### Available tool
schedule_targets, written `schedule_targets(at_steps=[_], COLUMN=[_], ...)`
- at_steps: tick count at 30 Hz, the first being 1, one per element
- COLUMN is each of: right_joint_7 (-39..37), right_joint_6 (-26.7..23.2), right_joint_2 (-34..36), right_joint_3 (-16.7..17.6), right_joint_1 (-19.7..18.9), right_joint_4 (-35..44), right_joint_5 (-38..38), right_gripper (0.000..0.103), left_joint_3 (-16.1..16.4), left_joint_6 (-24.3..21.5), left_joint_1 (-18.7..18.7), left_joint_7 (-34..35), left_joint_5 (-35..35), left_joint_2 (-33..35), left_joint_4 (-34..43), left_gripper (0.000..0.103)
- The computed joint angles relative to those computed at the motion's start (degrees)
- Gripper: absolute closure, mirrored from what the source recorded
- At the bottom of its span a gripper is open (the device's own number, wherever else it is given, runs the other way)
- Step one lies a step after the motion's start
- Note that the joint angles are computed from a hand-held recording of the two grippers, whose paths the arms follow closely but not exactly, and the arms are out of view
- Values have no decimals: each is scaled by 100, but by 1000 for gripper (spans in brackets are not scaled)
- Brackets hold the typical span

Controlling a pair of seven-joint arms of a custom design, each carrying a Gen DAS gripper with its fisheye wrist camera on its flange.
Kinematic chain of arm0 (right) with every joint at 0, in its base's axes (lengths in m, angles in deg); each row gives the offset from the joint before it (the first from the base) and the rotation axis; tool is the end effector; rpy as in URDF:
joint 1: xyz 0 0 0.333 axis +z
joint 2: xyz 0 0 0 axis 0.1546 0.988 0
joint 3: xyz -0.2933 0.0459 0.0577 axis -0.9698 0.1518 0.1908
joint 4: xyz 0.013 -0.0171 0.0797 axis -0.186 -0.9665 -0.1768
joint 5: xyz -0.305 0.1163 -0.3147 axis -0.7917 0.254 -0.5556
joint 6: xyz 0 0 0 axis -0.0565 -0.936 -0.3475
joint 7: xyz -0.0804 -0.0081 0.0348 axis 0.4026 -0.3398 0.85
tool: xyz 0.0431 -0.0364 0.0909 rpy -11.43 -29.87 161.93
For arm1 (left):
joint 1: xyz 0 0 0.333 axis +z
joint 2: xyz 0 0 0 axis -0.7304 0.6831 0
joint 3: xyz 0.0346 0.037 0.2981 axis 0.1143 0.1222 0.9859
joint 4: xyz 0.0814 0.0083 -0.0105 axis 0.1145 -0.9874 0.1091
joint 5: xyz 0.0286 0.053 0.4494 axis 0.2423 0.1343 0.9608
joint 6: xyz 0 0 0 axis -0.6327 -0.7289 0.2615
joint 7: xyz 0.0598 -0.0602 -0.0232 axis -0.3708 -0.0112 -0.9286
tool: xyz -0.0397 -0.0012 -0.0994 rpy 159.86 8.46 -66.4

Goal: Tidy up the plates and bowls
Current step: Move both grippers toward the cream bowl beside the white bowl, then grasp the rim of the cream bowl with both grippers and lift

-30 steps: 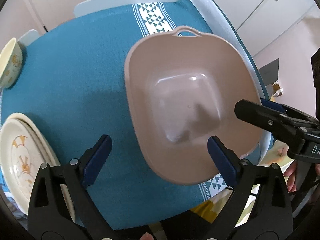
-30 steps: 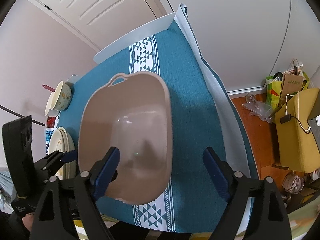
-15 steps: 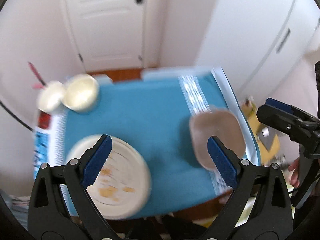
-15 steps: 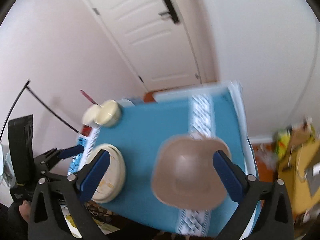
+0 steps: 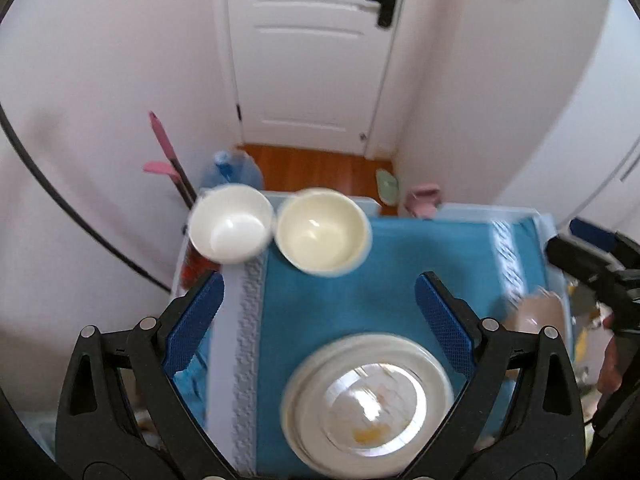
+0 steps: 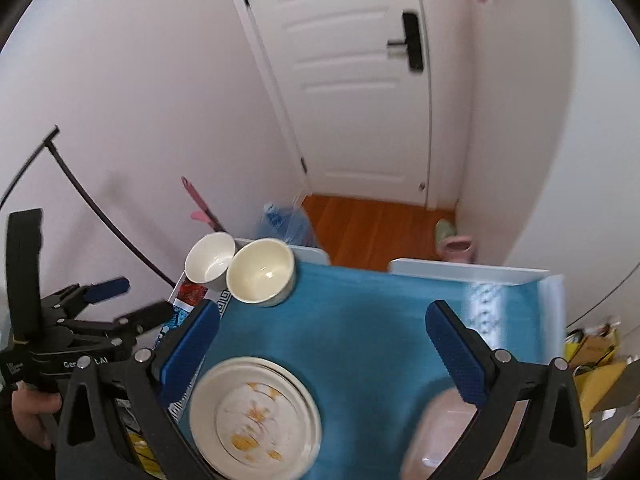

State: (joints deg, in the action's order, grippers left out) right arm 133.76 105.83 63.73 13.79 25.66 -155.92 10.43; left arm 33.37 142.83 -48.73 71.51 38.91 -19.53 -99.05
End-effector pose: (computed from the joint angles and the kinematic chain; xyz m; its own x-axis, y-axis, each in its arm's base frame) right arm 0.5502 0.2059 0.6619 0.0593 -0.9808 -0.1859 -0.7912 0.0673 -0.6078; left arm 0.6070 -0.1062 0.6390 -0.1855 -0.9783 0.0925 -0.8054 0.0975 -0.5846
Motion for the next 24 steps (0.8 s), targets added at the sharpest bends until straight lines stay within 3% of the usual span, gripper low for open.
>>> schedule_targets(at_steps=[8, 10, 11, 13, 19, 21, 24], right_joint_7=[-66, -120, -163, -194, -240, -263, -325], right_joint_6=[-747, -891, -971, -1121, -1360, -1434, -1439], right_joint_2=[2192, 2660, 2860, 3125, 3701, 3813, 3834], right_joint_3=[77, 110, 130, 159, 262, 277, 292], right_joint_1=[-1, -43, -64, -86, -203, -215, -207], right_joint_4=[1797, 2196, 2374, 2578, 3079, 3197, 3217], right_joint_5=[341, 521, 598, 672, 1117, 1166, 1181], right_gripper=[4, 20, 24, 35, 48, 53, 54], left_joint_3=[151, 126, 117, 95, 57, 66, 30], left_joint_6=[-701, -804, -910, -1093, -1011, -897, -663], left_joint_1=[190, 217, 244, 268, 226, 207, 266], left_joint_7=[154, 74, 61, 14, 66, 31, 153], left_joint_5=[-659, -747, -824, -875, -670, -580, -861], left_joint_2=[1670, 1908, 2078, 2360, 2600, 2477, 2135], left_joint_4=[1294, 1436, 1574, 1797, 1967, 1832, 1420], left_gripper=[9, 23, 32, 39, 43, 52, 54])
